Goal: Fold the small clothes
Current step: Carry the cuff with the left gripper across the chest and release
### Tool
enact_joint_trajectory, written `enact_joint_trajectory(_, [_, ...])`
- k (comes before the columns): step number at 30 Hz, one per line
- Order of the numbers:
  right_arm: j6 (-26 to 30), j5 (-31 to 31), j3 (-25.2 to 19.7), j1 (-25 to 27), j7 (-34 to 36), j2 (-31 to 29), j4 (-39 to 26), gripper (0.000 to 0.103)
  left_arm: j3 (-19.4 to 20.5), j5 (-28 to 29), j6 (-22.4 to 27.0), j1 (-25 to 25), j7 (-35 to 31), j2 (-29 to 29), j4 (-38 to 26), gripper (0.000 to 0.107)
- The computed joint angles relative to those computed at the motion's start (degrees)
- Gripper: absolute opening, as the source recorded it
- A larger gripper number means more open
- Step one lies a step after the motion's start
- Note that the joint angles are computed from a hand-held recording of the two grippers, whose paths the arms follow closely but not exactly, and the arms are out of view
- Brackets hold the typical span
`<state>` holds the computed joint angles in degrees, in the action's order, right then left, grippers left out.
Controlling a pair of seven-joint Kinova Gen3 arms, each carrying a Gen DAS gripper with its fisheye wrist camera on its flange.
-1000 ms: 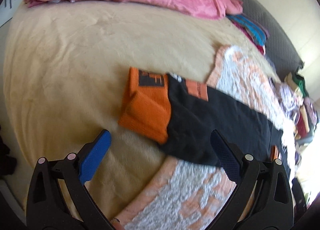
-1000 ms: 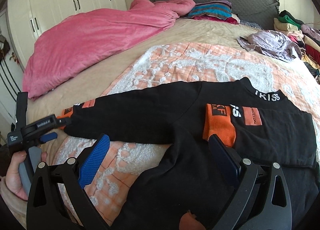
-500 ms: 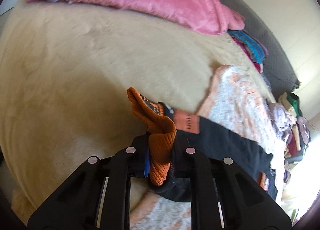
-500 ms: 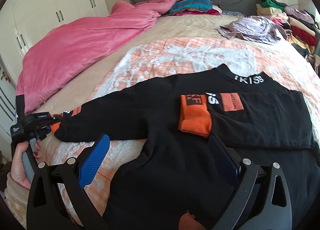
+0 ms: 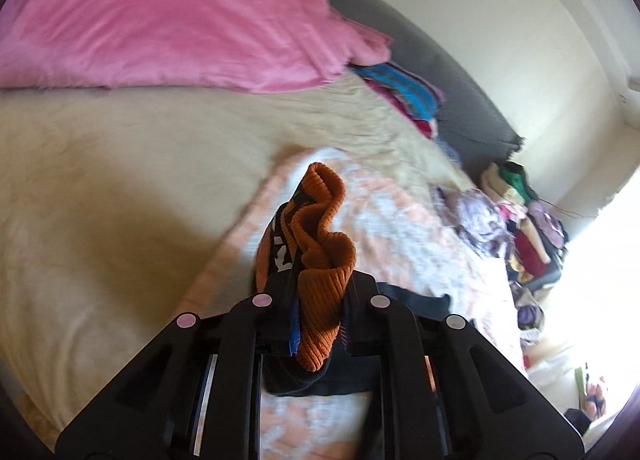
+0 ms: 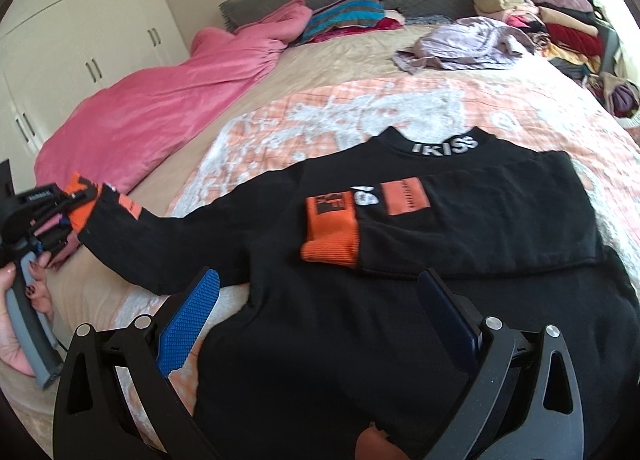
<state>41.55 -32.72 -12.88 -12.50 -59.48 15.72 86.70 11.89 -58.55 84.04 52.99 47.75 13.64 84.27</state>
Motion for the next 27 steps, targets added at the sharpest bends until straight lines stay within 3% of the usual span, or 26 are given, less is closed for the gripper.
enact_joint_trajectory(14, [-0.5, -7.4, 1.9, 6.9, 2.5, -1.6, 2.3, 0.098, -4.9, -1.0, -12.0, -0.4, -18.3, 7.1, -14.4, 0.008])
enact_joint_trajectory(27, [-0.8, -11.9, 4.1, 12.0, 3.2, -2.3, 3.8, 0.098, -10.3, 6.7, -19.8, 0.5, -32.8, 15.0, -26.9, 0.008])
